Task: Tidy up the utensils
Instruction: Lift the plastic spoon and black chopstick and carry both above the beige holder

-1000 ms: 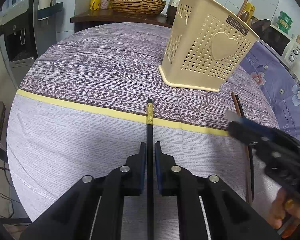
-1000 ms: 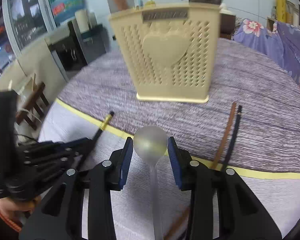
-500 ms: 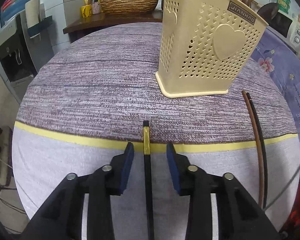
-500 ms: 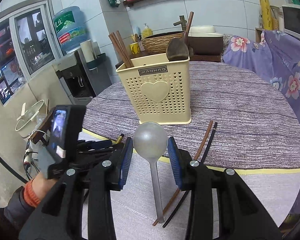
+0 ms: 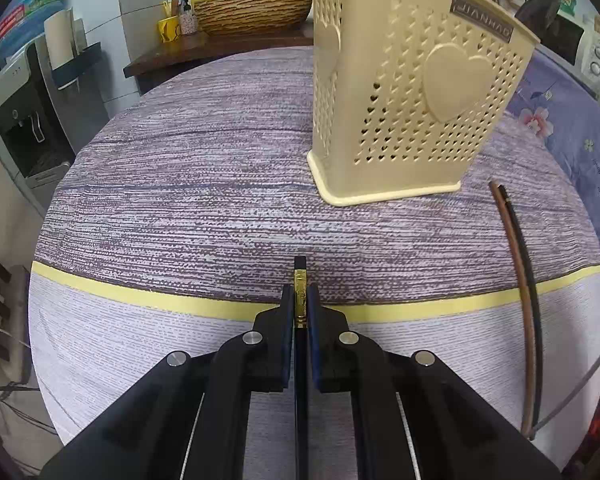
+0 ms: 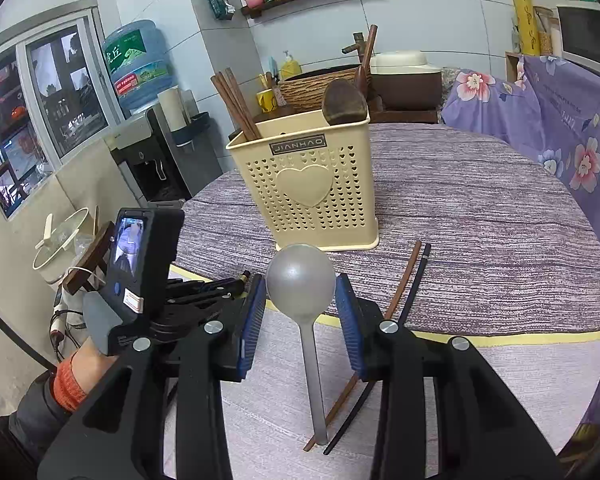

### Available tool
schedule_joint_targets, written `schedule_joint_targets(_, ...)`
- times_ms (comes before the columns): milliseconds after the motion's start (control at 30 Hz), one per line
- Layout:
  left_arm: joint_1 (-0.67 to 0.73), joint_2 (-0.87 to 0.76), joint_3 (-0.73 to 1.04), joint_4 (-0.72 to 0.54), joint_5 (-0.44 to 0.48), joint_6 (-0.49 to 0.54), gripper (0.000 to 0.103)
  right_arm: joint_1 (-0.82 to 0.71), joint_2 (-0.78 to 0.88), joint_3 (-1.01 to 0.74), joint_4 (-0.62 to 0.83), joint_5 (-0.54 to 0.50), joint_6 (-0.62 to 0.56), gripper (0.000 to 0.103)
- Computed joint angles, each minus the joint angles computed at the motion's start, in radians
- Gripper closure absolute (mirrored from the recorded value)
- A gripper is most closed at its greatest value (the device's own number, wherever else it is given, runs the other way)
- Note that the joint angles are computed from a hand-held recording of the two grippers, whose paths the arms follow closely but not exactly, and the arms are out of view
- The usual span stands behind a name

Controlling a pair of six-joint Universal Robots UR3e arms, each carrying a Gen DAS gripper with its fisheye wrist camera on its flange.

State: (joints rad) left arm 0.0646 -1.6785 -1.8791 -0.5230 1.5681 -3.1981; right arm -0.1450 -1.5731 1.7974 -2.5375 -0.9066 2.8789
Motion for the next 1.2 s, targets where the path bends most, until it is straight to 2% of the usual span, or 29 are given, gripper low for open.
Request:
schedule_joint_targets(100, 0.007, 0.072, -0.025, 0.013, -0.028, -0.001, 0.095, -0.013, 0.002, -0.003, 0.002, 0.017, 0.001, 0.066)
schedule_joint_targets(400, 0.114, 0.41, -0.056, -0.028, -0.227, -0.027, 0.095, -0.05, -0.018, 0.003, 0.012, 0.063, 0.01, 0.066)
schedule_joint_targets(533, 0.126, 0.428, -0.025, -0.037, -0.248, -0.029, 0.095, -0.057, -0.025, 0.009, 0.004, 0.081, 0.024, 0.066)
schedule_joint_targets(667, 0.172, 0.443, -0.029, -0.061, -0.347, -0.017, 0.095, -0.063, -0.034, 0.013, -0.008, 0.092, 0.028, 0.066)
schedule_joint_targets(733, 0.169, 0.445, -0.043, -0.049, -0.354, -0.014, 0.095, -0.062, -0.032, 0.007, 0.004, 0.098, 0.014, 0.091)
schedule_joint_targets(833, 0.175, 0.44, -0.047, -0.043, -0.367, -0.007, 0.095, -0.067, -0.022, -0.009, 0.031, 0.121, 0.009, 0.091)
schedule_joint_targets(1067, 0.21, 0.449, -0.061, -0.047, -0.391, 0.001, 0.095, -0.043, 0.021, -0.028, 0.007, 0.075, 0.015, 0.091)
schedule_joint_targets(1133, 0.213, 0.455, -0.063, -0.051, -0.394, 0.005, 0.095, -0.029, 0.05, -0.046, -0.001, 0.07, 0.013, 0.088)
schedule_joint_targets(1167, 0.212, 0.458, -0.064, -0.052, -0.395, 0.005, 0.095, -0.018, 0.063, -0.055, 0.0, 0.063, 0.004, 0.083)
schedule_joint_targets(1200, 0.215, 0.463, -0.066, -0.055, -0.398, 0.007, 0.095, 0.004, 0.085, -0.073, -0.004, 0.037, -0.006, 0.063)
